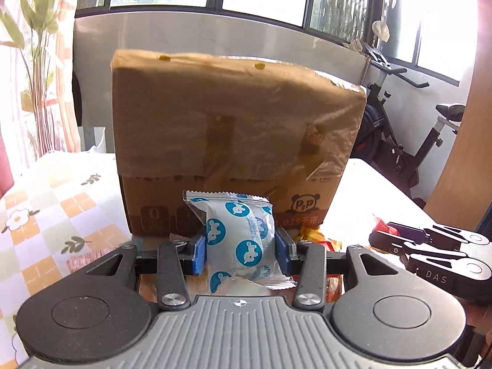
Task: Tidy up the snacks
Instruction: 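Lower both packets into the box and open both grippers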
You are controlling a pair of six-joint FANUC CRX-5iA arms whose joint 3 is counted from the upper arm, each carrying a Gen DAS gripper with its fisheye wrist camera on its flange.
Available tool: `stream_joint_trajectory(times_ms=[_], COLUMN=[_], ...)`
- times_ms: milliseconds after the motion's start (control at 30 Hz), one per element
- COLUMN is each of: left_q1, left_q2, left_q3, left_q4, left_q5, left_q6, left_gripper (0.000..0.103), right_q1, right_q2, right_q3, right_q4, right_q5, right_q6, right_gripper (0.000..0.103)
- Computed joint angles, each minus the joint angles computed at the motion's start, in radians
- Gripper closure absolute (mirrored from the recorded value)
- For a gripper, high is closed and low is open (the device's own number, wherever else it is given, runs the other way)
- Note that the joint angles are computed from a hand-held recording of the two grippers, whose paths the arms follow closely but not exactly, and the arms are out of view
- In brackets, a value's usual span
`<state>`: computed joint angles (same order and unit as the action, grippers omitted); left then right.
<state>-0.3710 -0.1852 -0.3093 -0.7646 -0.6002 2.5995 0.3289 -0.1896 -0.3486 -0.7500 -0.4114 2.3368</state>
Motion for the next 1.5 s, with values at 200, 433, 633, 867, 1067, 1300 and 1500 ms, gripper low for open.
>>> stream_joint_trajectory(times_ms=[200,433,633,867,1067,1300,1500], left_q1=[0.015,0.036,0.129,0.236,0.271,0.263,0.219], left_q2=[-0.03,-0.06,-0.044,0.09,0.191,0.196,0.136], left_q3=[0.053,0.105,0.162,0.275,0.345,0.358,0.334], left_q4=[-0.003,-0.044,0.038,0.193,0.262,0.217,0.173], left_q5=[-0.04,-0.017,0.066,0.094,0.082,0.014,-0.041], left_q6=[-0.036,-0.047,-0.093,-0.25,-0.331,-0.305,-0.259], left_gripper=[0.056,0.056,0.056,0.056,0.056,0.037,0.036], right_q1=[-0.071,-0.082,-0.022,0.103,0.178,0.195,0.182], right_q2=[-0.009,0.035,0.132,0.282,0.362,0.352,0.295], right_q3=[0.122,0.276,0.415,0.532,0.548,0.529,0.491], right_q4=[-0.219,-0.311,-0.255,0.02,0.308,0.408,0.371], right_q5=[-0.108,-0.19,-0.164,-0.072,-0.034,-0.055,-0.067], right_q6=[0.252,0.392,0.361,0.062,-0.299,-0.371,-0.32], right_gripper=[0.062,0.062,0.062,0.062,0.055,0.036,0.036])
